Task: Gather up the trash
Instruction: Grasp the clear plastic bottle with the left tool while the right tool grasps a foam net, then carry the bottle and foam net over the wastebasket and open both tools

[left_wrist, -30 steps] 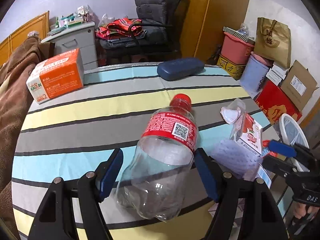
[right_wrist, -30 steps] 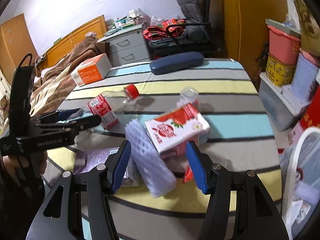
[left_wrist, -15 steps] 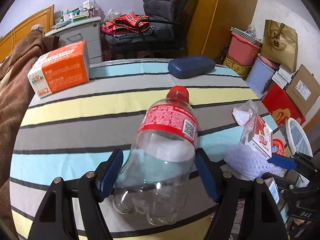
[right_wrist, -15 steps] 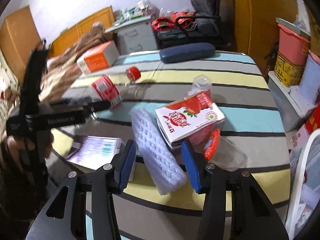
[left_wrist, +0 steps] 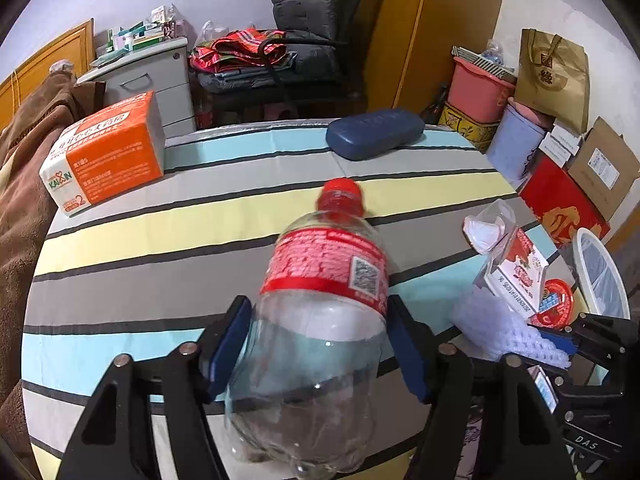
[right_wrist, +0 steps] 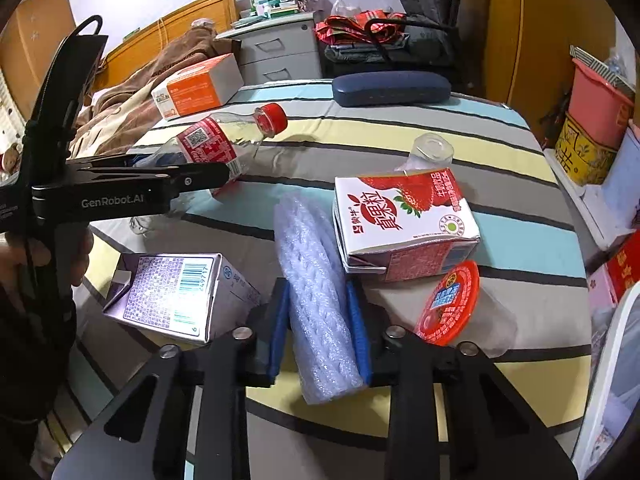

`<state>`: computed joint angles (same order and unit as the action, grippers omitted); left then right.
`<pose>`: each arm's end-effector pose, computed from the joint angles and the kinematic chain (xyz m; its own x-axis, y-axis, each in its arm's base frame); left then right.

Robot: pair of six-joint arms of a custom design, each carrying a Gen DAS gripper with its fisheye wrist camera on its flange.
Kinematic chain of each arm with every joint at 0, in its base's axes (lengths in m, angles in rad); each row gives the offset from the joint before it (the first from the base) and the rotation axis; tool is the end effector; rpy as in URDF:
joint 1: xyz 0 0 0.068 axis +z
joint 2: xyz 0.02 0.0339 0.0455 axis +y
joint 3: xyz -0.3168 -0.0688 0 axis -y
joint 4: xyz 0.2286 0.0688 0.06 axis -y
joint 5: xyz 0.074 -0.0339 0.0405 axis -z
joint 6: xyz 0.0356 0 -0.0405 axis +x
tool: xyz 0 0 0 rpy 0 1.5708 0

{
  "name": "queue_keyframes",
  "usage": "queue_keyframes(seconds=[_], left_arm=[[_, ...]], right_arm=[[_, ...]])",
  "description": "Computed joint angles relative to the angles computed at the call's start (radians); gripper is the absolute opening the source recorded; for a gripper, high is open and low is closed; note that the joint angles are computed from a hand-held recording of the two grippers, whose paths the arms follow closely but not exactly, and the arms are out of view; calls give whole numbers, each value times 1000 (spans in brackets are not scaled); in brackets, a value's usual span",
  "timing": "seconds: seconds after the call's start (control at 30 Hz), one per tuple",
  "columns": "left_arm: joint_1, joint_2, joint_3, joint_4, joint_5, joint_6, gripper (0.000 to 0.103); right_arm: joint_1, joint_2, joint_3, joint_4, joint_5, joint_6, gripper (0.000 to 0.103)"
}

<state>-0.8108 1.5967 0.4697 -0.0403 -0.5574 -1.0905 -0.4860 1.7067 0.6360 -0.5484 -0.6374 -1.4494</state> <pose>0.1662 -0.1476 0.1537 -0.7114 -0.3440 -0.6129 -0.3438 0.9309 -0.1234 0.2046 -0.0841 0.1531 -0.5048 -0.6355 -0.5842 -0.8281 0.5475 0.1199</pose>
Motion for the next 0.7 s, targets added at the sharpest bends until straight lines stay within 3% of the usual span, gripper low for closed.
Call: queue_keyframes(seconds=[0.47,0.7], left_arm=[[-111,-32,23,-126,-75,-156,66],[-225,-52,90,-288,-146,-286,66]], right_arm=[[-81,14,35,-83,-51,-44,25],[-154,24,72,-175,-77,-111,25]])
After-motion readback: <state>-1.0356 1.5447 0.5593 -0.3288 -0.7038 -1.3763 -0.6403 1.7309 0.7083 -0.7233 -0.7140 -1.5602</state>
